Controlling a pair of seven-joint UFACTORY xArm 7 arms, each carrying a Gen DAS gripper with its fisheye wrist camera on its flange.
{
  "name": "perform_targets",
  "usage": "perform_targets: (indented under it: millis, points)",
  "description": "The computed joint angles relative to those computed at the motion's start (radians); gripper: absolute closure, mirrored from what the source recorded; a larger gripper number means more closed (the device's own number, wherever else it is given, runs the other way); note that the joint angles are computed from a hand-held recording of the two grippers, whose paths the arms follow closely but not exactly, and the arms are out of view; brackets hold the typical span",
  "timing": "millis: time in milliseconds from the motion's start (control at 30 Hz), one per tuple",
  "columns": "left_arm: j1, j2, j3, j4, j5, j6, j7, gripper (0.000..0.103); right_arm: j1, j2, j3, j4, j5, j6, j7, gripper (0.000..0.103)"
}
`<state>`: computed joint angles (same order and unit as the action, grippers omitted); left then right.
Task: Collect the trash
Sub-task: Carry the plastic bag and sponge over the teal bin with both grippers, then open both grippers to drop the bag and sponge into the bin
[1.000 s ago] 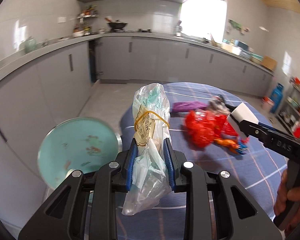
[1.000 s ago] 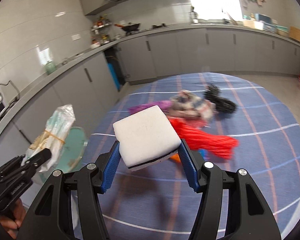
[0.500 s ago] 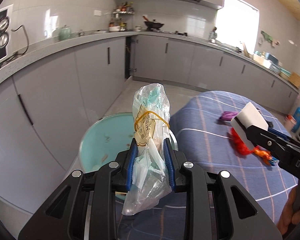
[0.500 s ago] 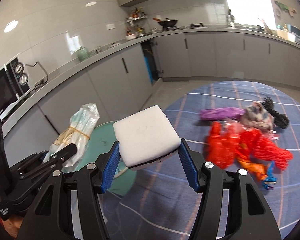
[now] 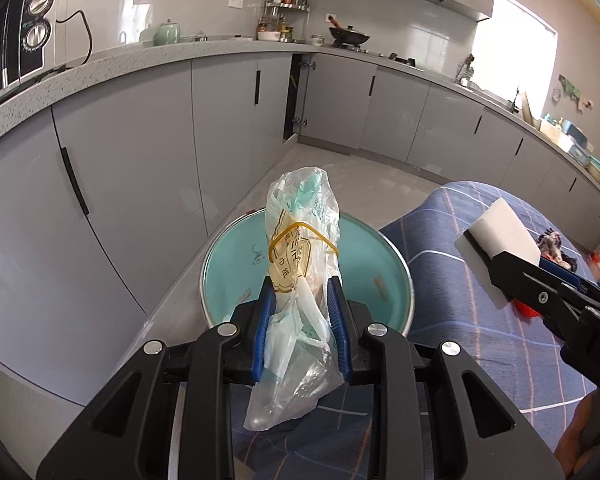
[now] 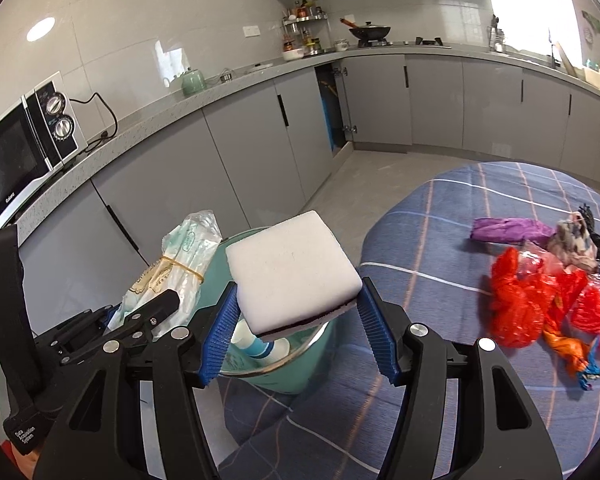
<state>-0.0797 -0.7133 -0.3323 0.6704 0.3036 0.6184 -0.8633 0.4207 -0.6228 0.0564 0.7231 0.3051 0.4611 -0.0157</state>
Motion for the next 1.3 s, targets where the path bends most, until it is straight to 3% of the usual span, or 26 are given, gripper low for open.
perform_targets:
  millis: [767,967,1067,1233,1300]
  points:
    - [0.009,0.125,0.045,-0.005,0.003,-0.015,0.005,0.076,0.011,0.232,0.035,0.087,0.015,-0.040,0.006,0.043]
    - [0.013,0.157,0.045,0.008,0.024,-0.010,-0.012,0.076,0.025,0.296,0.023,0.115,0.063,-0.061,-0.041,0.043]
    - [0.014,0.160,0.046,0.009,0.034,-0.007,-0.023,0.075,0.052,0.329,0.000,0.138,0.130,-0.044,-0.117,0.040]
    - [0.017,0.163,0.034,0.016,0.059,0.012,-0.044,0.069,0.039,0.319,0.003,0.131,0.204,-0.055,-0.158,0.033]
    - [0.017,0.165,0.030,0.020,0.069,0.022,-0.055,0.061,0.025,0.298,0.011,0.118,0.198,-0.063,-0.151,0.033]
